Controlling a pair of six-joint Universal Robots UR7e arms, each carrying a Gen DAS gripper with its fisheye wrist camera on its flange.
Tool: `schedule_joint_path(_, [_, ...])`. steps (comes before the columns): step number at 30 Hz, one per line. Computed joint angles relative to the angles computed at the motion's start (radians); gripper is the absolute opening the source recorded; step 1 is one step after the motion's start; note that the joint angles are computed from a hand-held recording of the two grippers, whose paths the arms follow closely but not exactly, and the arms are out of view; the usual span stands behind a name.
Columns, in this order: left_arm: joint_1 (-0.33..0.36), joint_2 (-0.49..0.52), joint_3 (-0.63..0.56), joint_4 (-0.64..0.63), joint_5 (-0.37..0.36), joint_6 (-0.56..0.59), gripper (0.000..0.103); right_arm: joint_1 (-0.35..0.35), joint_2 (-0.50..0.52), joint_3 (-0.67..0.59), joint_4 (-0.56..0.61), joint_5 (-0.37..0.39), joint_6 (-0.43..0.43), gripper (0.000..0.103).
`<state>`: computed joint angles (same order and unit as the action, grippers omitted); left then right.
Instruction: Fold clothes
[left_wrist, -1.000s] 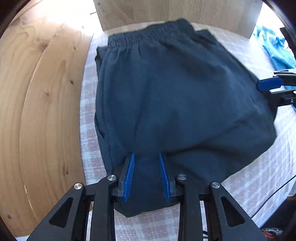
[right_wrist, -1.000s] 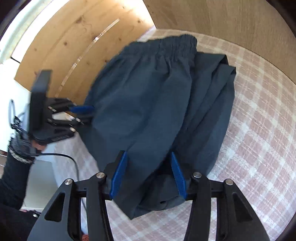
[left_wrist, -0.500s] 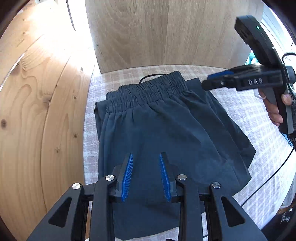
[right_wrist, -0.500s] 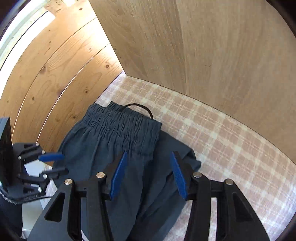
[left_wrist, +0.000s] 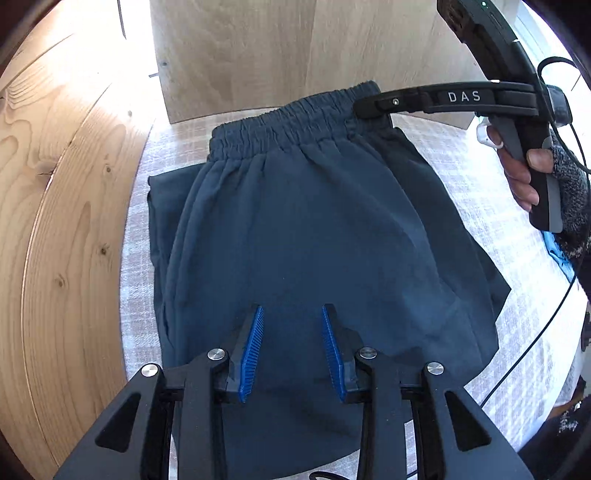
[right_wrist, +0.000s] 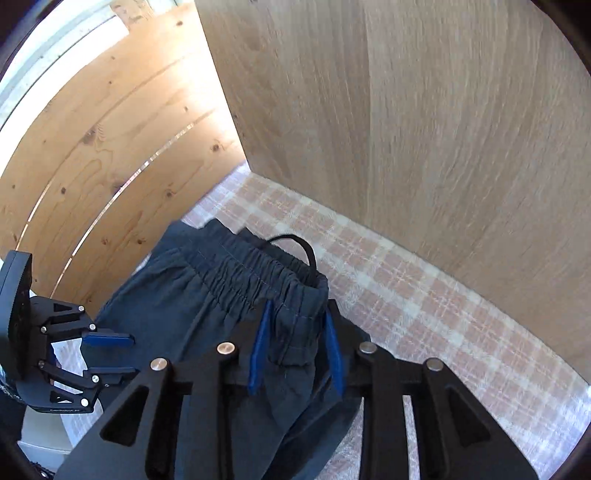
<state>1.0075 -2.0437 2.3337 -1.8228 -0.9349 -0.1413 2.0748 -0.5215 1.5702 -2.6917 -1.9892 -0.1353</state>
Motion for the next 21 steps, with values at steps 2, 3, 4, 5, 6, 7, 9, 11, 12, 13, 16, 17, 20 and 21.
schedule_joint_path(2, [-0.011, 0.010, 0.005, 0.016, 0.024, -0.031, 0.030, 0.011, -0.026, 0.019, 0.037, -0.028, 0.048, 0.029])
schedule_joint_path(3, [-0.028, -0.005, 0.009, 0.023, 0.018, -0.036, 0.030, 0.019, -0.055, 0.063, -0.007, -0.034, 0.042, 0.029])
schedule_joint_path(4, [-0.048, -0.025, 0.012, 0.031, 0.007, -0.037, 0.030, 0.026, -0.082, 0.111, -0.063, -0.038, 0.033, 0.029])
schedule_joint_path(5, [-0.068, -0.044, 0.016, 0.038, -0.003, -0.040, 0.030, 0.035, -0.120, 0.175, -0.121, -0.025, 0.037, 0.029])
schedule_joint_path(6, [-0.087, -0.066, 0.022, 0.052, -0.010, -0.034, 0.030, 0.032, -0.163, 0.242, -0.156, 0.030, 0.056, 0.029])
schedule_joint_path(7, [-0.093, -0.080, 0.031, 0.069, -0.002, -0.037, 0.032, 0.026, -0.196, 0.300, -0.179, 0.097, 0.073, 0.029])
schedule_joint_path(9, [-0.082, -0.095, 0.049, 0.090, 0.020, -0.053, 0.033, 0.026, -0.209, 0.382, -0.232, 0.163, 0.080, 0.029])
schedule_joint_path(11, [-0.051, -0.123, 0.059, 0.073, 0.010, -0.078, 0.033, 0.043, -0.170, 0.402, -0.207, 0.143, 0.081, 0.029])
schedule_joint_path(12, [-0.034, -0.137, 0.064, 0.062, 0.002, -0.089, 0.033, 0.050, -0.141, 0.394, -0.161, 0.101, 0.085, 0.029])
schedule_joint_path(13, [-0.018, -0.150, 0.068, 0.051, -0.005, -0.100, 0.033, 0.058, -0.112, 0.385, -0.115, 0.061, 0.092, 0.029])
schedule_joint_path(16, [-0.112, -0.245, 0.066, 0.184, 0.071, -0.208, 0.032, 0.079, -0.126, 0.385, -0.086, 0.030, 0.077, 0.029])
schedule_joint_path(17, [-0.151, -0.279, 0.061, 0.231, 0.093, -0.239, 0.032, 0.086, -0.141, 0.375, -0.073, 0.035, 0.077, 0.029])
schedule_joint_path(20, [-0.158, -0.294, 0.044, 0.195, 0.105, -0.227, 0.032, 0.116, -0.141, 0.318, -0.098, -0.005, 0.035, 0.029])
schedule_joint_path(21, [-0.112, -0.258, 0.043, 0.128, 0.114, -0.182, 0.033, 0.118, -0.129, 0.287, -0.091, -0.013, 0.026, 0.029])
